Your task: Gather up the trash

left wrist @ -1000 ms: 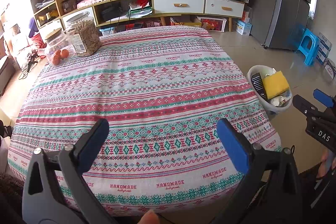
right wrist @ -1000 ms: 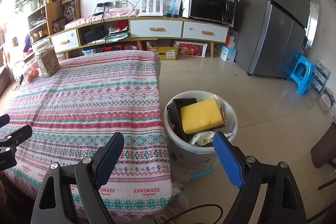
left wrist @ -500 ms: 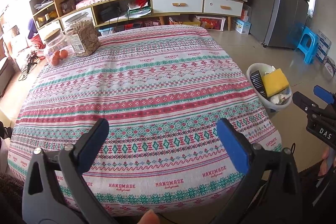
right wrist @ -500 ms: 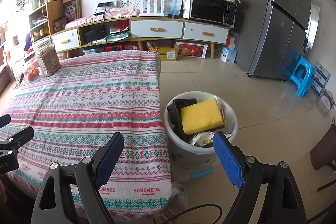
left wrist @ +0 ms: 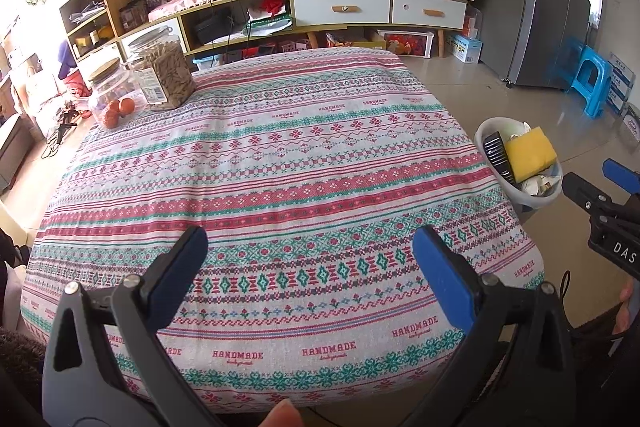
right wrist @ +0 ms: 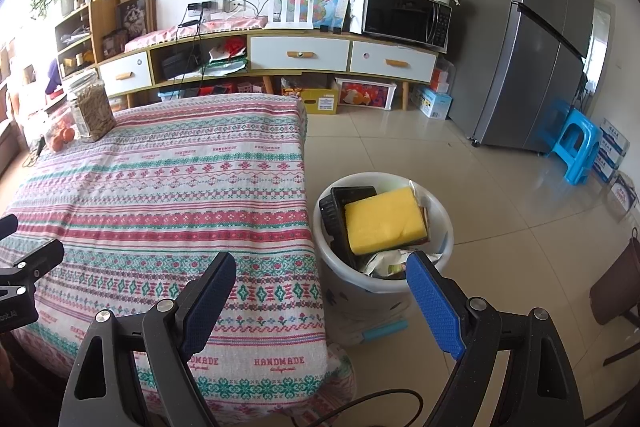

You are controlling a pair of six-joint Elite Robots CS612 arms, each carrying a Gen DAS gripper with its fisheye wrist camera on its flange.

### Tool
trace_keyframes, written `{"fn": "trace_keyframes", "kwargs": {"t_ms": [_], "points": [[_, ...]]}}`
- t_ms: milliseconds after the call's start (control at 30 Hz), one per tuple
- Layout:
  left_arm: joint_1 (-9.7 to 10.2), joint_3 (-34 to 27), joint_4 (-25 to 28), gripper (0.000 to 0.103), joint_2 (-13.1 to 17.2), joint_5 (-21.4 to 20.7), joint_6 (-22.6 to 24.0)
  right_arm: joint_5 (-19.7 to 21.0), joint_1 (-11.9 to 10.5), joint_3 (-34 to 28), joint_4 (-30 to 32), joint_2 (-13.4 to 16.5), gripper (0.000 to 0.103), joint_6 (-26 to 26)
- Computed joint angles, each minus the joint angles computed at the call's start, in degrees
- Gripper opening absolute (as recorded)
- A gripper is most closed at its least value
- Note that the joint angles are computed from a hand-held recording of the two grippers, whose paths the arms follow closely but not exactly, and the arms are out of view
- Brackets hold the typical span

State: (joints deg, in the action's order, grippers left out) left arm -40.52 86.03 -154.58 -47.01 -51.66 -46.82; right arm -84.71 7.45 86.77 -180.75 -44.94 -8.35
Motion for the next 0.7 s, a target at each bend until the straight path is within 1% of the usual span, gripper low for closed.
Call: {"fn": "trace_keyframes", "kwargs": {"t_ms": [167, 533, 700], "points": [[-0.15, -0.01, 0.07, 0.102, 0.0, 1.09, -0.09, 0.02, -0.01, -0.01, -0.01, 0.01, 0.088, -0.03], [-0.16, -0.38, 1.29, 0.102, 0.17, 1.07, -0.57, 0.35, -0.04, 0.13, -0.04, 0.0, 0.088, -0.41], [0.15, -0.88, 1.81, 0.102, 0.35, -0.84, -0.73, 1.27, -0.23, 0.17, 0.34, -0.15, 0.089, -0.53]]}}
